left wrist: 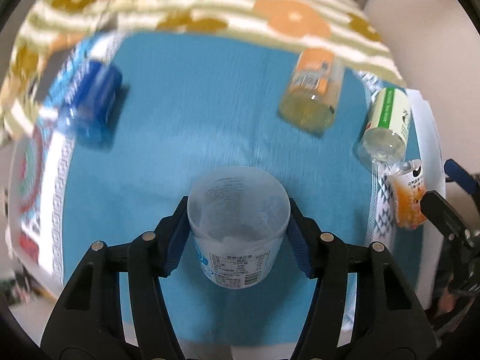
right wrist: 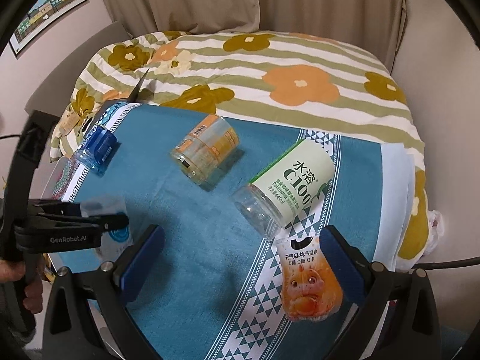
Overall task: Flip cup upright
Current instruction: 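Rotate the cup open end up with the left gripper and set it down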
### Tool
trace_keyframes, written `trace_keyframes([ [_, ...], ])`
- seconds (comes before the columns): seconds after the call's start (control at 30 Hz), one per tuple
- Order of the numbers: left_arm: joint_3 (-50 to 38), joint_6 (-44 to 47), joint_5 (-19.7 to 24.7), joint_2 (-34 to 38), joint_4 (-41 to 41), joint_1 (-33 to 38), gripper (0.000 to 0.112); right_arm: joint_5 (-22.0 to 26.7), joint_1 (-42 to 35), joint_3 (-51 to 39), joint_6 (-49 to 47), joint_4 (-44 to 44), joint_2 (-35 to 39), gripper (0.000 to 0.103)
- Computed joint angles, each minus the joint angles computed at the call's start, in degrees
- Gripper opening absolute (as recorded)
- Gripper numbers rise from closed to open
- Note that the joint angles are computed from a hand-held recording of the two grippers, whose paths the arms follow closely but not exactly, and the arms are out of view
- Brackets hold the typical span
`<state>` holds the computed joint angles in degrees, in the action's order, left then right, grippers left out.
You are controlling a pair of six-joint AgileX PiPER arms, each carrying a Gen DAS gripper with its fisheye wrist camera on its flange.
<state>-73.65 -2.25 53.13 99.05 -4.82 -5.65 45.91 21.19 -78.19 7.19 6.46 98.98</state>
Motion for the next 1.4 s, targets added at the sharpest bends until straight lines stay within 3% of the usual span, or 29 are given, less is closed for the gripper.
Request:
trace_keyframes([
  [0.1, 6.8, 3.3, -8.7, -5.1, -1.3, 0.6, 0.064, -1.6, 1.8, 2.0, 2.8, -3.5, -0.9, 0.103],
  [0.23, 14.2, 15.0, -18.7, -9.2, -7.4, 4.4, 0.064, -3.6, 4.6, 4.8, 8.1, -9.1, -1.9, 0.103],
  [0.43, 18.8, 19.6, -22.8, -12.7, -10.2, 4.2, 0.065, -6.1, 7.1, 7.8, 13.2, -12.2, -3.3, 0.103],
  [0.93, 22.6, 19.9, -21.3, -16.3, -7.9, 3.6, 0.066, -7.8, 9.8, 11.9, 18.6, -13.3, -6.1, 0.103],
  [1.17, 21.5, 19.0, -18.7, -14.2, -6.3, 3.4, 0.068, -8.1, 10.4, 12.7, 20.4, -14.0, -7.0, 0.103],
  [1.33, 20.8, 18.3, -17.1, -15.7, -5.8, 3.5, 0.096, -8.2, 10.0, 13.0, 20.8, -13.7, -8.3, 0.103],
  [1.4, 20.4, 19.0, -16.3, -17.0, -6.5, 3.9, 0.099, -7.8, 10.0, 12.9, 21.1, -13.6, -8.9, 0.103],
])
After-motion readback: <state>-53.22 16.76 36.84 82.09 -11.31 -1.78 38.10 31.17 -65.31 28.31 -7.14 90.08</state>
